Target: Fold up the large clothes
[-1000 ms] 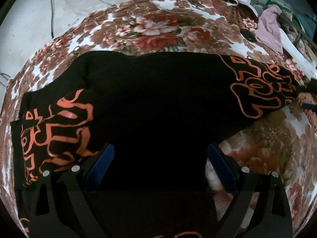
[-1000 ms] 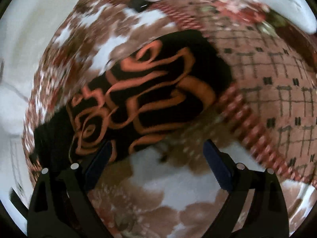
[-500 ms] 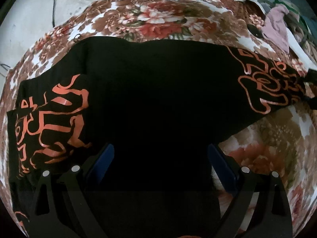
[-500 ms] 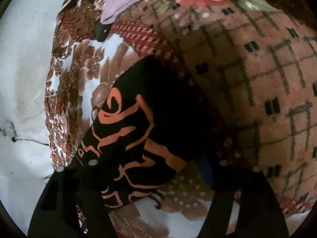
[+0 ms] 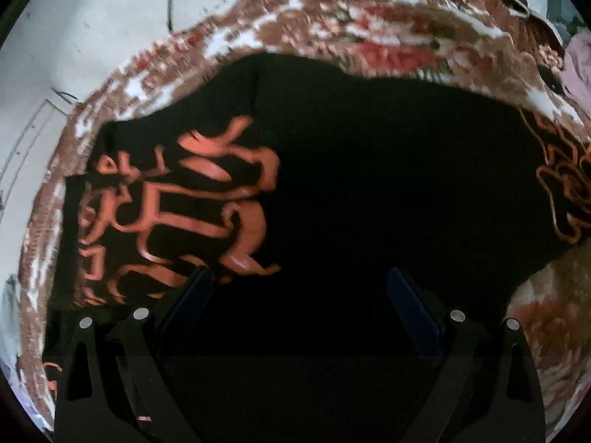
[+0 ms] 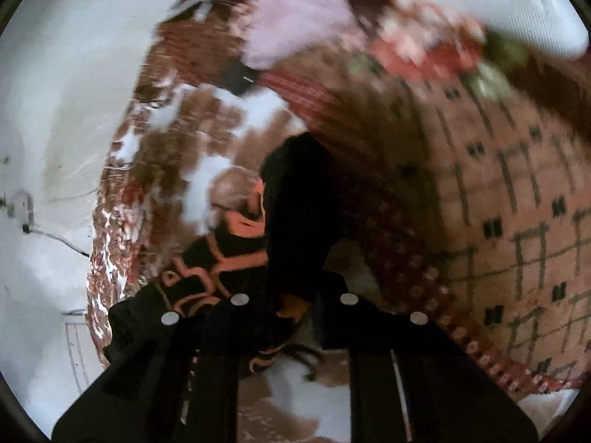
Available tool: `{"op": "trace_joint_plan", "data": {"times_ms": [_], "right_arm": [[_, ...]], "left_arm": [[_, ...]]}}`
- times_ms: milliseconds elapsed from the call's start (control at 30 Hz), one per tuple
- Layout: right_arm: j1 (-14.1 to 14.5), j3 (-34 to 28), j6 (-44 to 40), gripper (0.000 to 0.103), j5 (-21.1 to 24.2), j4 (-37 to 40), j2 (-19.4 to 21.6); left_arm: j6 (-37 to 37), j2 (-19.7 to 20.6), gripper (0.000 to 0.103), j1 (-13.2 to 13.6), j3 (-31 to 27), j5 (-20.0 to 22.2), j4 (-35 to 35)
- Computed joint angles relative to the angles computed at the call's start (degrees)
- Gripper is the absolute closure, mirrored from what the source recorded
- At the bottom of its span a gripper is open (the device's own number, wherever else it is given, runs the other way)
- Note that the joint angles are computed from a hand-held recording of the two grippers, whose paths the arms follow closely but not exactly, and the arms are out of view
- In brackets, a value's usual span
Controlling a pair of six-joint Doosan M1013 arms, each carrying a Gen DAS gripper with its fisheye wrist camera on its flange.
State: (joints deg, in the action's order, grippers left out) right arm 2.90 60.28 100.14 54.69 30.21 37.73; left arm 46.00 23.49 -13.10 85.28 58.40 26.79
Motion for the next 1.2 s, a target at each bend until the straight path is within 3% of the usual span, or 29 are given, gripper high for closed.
{"op": "trace_joint_plan", "data": {"times_ms": [167, 267, 467, 633, 833, 900, 1100, 1200], "right_arm": [[2.66, -3.78, -4.68, 0.087, 1.33, 1.76, -0.50], [5.09, -6.01, -8.71, 0.087, 2.71, 4.80, -0.78], [10.64, -11.24, -15.02, 0.087, 6.09, 9.96, 0.03], [16.00, -18.88, -15.37, 0.087, 9.62, 13.75, 3.36], [22.08, -29.34, -12.61, 0.087, 14.41, 13.10, 8.79], [23.97, -33.34, -11.42, 0.087, 17.14, 12.02, 11.08], [29.05, -45.49, -8.05, 0.087, 24.68, 10.49, 18.20], [31.26, -53.40, -4.97, 0.086, 28.97, 9.30, 23.10]], "left_arm": [[1.99, 0.63, 0.009, 1.75, 1.62, -4.18, -9.11], [0.77, 0.20, 0.006, 1.84, 3.15, -6.87, -8.73], [0.95, -0.23, 0.006, 1.45, 4.07, -8.42, -7.15], [3.13, -1.32, 0.006, 1.57, 5.81, -10.96, -7.17], [6.34, -2.80, 0.006, 1.60, 7.21, -12.63, -8.43], [7.58, -4.44, 0.006, 2.18, 8.38, -13.95, -11.21], [7.16, -13.23, 0.006, 3.04, 16.26, -17.13, -8.91], [14.40, -17.41, 0.006, 6.22, 20.69, -16.59, -18.11]]}}
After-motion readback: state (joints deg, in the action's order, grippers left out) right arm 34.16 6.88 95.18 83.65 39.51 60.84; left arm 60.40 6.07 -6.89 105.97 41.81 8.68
